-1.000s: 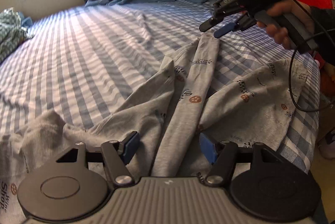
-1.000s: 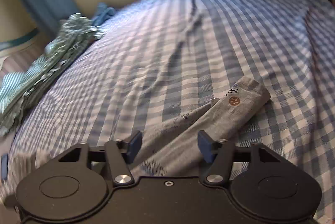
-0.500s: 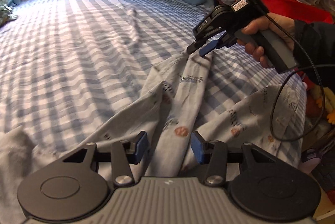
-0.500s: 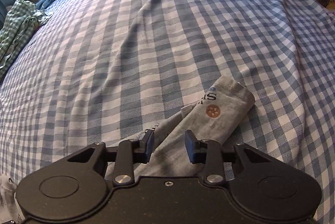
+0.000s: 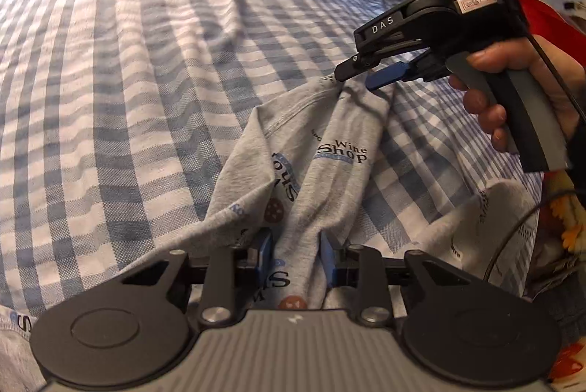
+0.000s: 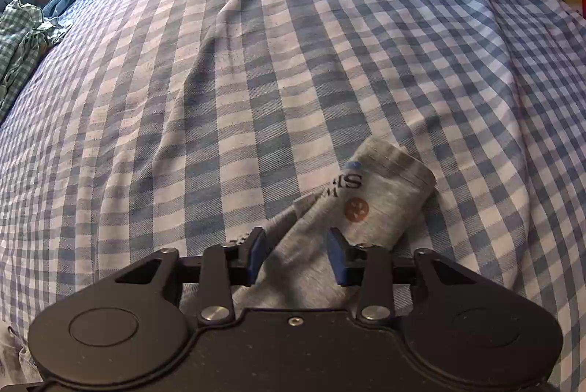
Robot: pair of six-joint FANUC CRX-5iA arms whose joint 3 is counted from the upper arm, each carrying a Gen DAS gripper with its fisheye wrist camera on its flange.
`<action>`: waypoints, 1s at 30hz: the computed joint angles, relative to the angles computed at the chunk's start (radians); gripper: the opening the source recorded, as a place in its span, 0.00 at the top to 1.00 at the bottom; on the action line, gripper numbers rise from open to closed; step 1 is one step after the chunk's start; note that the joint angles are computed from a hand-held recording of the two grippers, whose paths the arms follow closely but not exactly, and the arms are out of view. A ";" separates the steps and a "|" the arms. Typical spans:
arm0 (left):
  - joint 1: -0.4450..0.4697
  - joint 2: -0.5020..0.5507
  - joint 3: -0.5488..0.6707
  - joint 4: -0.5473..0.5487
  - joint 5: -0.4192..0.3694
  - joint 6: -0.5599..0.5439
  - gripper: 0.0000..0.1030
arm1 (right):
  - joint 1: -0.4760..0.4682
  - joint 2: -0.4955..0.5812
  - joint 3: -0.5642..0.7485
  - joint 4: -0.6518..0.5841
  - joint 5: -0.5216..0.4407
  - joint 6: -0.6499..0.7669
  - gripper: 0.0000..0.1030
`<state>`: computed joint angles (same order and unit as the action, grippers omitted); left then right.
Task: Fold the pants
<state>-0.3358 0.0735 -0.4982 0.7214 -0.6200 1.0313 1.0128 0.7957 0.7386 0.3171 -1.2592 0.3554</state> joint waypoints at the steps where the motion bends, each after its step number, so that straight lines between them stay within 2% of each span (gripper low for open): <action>1: 0.000 0.004 0.012 -0.020 -0.008 0.024 0.76 | -0.001 0.018 0.028 0.000 -0.021 0.006 0.58; 3: -0.002 0.010 0.038 -0.079 -0.028 0.086 0.97 | -0.003 0.059 0.091 -0.003 -0.070 0.027 0.58; 4: -0.003 0.016 0.052 -0.101 -0.042 0.114 0.98 | -0.001 0.075 0.111 0.004 -0.089 0.031 0.61; 5: -0.004 0.017 0.056 -0.106 -0.044 0.129 0.99 | 0.004 0.085 0.119 0.020 -0.103 0.029 0.72; 6: -0.004 0.013 0.058 -0.116 -0.045 0.145 1.00 | 0.010 0.088 0.116 0.039 -0.110 0.026 0.77; 10: -0.015 -0.012 0.060 -0.161 -0.028 0.180 1.00 | 0.017 -0.013 -0.068 0.071 0.023 -0.061 0.98; 14: -0.034 -0.053 0.057 -0.224 -0.001 0.217 1.00 | 0.017 -0.109 -0.231 0.100 0.151 -0.141 0.99; 17: -0.074 -0.112 0.068 -0.360 0.037 0.292 1.00 | 0.024 -0.213 -0.391 0.180 0.290 -0.248 1.00; 21: -0.156 -0.208 0.098 -0.617 0.068 0.447 1.00 | 0.056 -0.405 -0.680 0.432 0.476 -0.498 1.00; 24: -0.210 -0.288 0.079 -0.709 0.093 0.472 1.00 | 0.093 -0.558 -0.912 0.735 0.536 -0.783 1.00; 27: -0.290 -0.346 0.067 -0.826 0.108 0.510 1.00 | 0.160 -0.690 -1.107 0.983 0.480 -1.049 1.00; 30: -0.365 -0.369 0.042 -0.892 0.111 0.510 1.00 | 0.289 -0.781 -1.254 1.048 0.323 -1.210 1.00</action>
<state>-0.7007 -0.2955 -0.4557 -0.1703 -0.5090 1.5408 1.3017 0.0151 -0.5158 1.3646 -0.9362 -0.8551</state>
